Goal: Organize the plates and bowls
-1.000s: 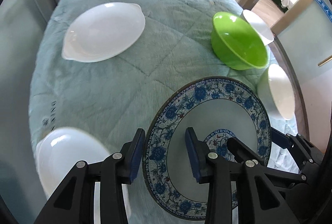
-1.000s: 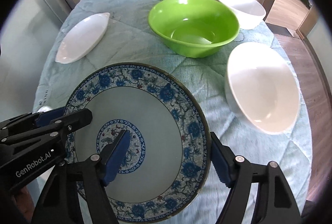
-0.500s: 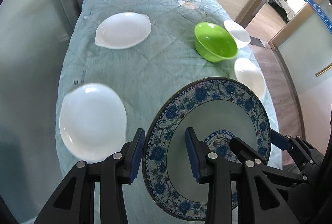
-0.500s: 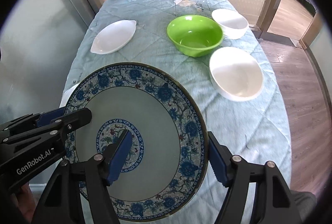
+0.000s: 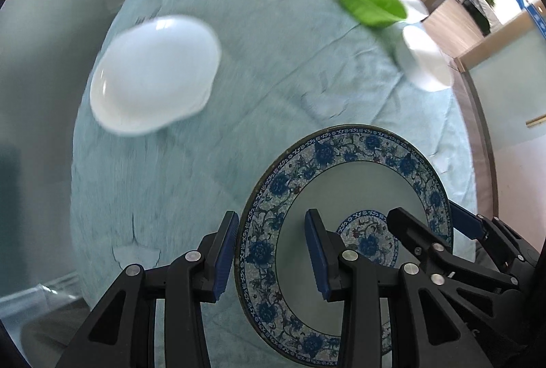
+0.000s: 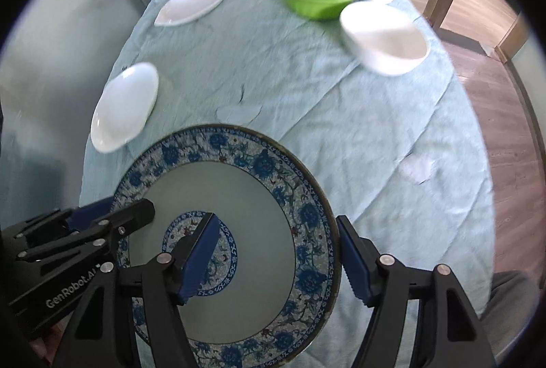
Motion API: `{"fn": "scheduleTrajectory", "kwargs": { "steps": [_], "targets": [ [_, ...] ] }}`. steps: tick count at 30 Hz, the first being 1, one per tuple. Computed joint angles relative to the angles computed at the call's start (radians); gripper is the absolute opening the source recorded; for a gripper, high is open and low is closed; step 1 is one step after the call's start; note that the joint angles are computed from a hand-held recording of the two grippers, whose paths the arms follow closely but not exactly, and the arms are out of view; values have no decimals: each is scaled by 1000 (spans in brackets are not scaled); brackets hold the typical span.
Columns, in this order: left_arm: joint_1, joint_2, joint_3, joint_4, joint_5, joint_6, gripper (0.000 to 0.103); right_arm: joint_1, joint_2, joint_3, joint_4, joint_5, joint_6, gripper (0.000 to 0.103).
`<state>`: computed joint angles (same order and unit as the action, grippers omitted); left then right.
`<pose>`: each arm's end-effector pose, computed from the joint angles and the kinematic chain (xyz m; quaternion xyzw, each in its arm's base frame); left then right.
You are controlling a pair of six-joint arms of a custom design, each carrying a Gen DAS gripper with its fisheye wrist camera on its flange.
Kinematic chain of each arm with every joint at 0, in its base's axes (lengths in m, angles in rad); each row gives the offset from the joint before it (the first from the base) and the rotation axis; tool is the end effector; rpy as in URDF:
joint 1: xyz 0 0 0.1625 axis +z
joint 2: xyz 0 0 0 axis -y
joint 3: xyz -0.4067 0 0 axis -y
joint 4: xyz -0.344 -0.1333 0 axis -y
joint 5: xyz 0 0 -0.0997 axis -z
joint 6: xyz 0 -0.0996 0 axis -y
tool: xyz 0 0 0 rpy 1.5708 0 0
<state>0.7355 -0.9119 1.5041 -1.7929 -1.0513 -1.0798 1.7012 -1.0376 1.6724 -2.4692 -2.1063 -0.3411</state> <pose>-0.3194 -0.5355 0.1754 -0.0689 0.9486 -0.1041 0.2907 0.1601 -0.5864 0.2520 0.1895 -0.9377 0.0985 0.2741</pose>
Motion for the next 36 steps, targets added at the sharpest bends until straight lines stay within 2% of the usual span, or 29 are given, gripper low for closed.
{"fn": "scheduleTrajectory", "kwargs": {
  "steps": [3,11,21,24,27,29,31,32,33,34,36],
  "targets": [
    [11,-24,73,-48,5,-14,36,-7,16,25,-33,10,-4,69],
    [43,-39,157,-133,1,-20,36,-29,58,56,-136,32,-29,69],
    [44,-15,135,-129,47,0,36,-57,77,75,-210,66,-53,70],
    [46,-14,132,-131,43,14,36,-57,81,74,-212,67,-60,71],
    [36,-25,138,-133,62,29,37,-68,72,51,-130,107,-61,77],
    [13,-45,146,-146,96,48,48,-76,55,29,-53,140,-67,81],
    [-22,-56,115,-61,173,29,93,-68,28,28,-54,127,-93,85],
    [-45,-61,92,-1,231,12,100,-62,19,30,-63,123,-100,90],
    [-62,-66,81,27,274,6,103,-54,5,27,-67,123,-115,94],
    [-79,-73,64,56,320,8,103,-45,-9,20,-70,133,-135,102],
    [-78,-73,12,114,329,9,103,-24,-27,-8,-53,151,-170,102]
  ]
}}
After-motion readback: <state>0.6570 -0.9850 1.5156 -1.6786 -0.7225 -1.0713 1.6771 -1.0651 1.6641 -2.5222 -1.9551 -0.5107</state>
